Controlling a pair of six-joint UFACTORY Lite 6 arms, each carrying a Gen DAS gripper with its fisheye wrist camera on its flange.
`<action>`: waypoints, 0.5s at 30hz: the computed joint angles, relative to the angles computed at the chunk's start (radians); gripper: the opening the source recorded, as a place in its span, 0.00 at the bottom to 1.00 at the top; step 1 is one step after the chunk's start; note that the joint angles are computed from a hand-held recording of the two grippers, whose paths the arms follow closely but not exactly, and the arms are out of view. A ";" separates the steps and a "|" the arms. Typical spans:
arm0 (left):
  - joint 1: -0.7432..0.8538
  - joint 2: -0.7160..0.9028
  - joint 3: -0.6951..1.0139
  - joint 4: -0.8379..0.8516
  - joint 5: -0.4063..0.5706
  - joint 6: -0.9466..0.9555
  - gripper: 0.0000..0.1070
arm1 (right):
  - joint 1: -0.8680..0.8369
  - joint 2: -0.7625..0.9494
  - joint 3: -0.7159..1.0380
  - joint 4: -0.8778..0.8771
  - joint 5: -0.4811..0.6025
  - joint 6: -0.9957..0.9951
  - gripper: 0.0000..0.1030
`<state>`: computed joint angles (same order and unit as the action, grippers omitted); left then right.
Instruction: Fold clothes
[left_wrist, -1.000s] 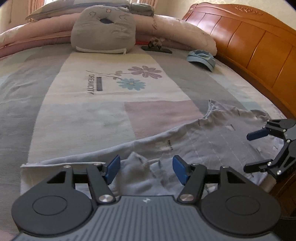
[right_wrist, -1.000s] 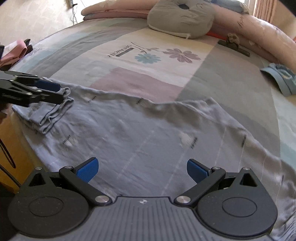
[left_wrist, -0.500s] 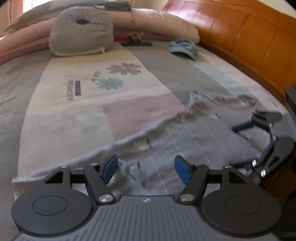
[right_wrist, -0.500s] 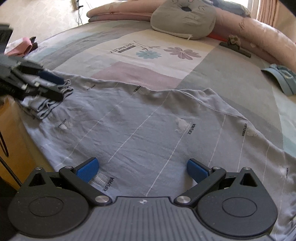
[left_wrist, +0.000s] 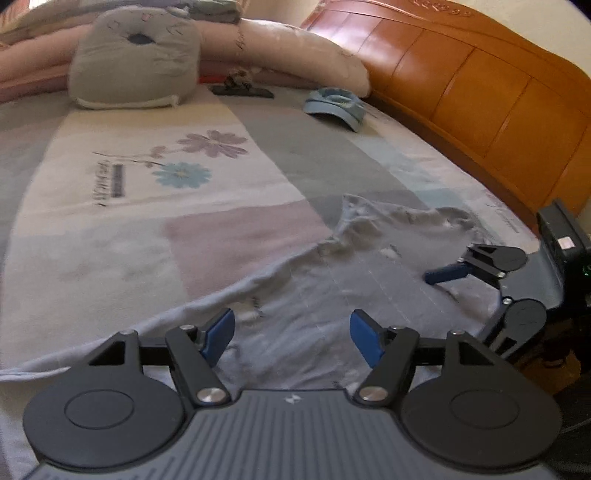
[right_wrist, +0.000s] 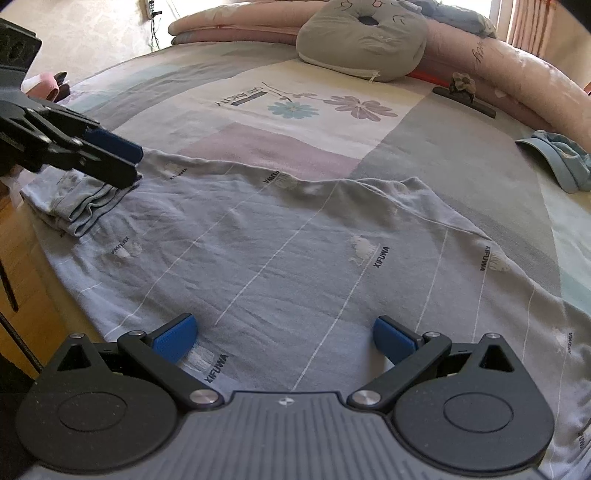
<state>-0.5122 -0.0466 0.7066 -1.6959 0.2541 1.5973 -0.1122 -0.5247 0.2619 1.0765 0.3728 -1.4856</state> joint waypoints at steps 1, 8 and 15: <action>0.002 -0.018 -0.010 -0.002 -0.025 -0.008 0.65 | 0.001 0.001 0.000 -0.001 -0.001 0.001 1.00; 0.075 -0.014 -0.045 0.020 0.019 -0.079 0.65 | 0.013 0.000 -0.001 -0.002 -0.016 0.014 1.00; 0.019 0.072 0.018 -0.178 0.064 0.133 0.66 | 0.028 -0.001 0.022 -0.118 -0.016 0.151 1.00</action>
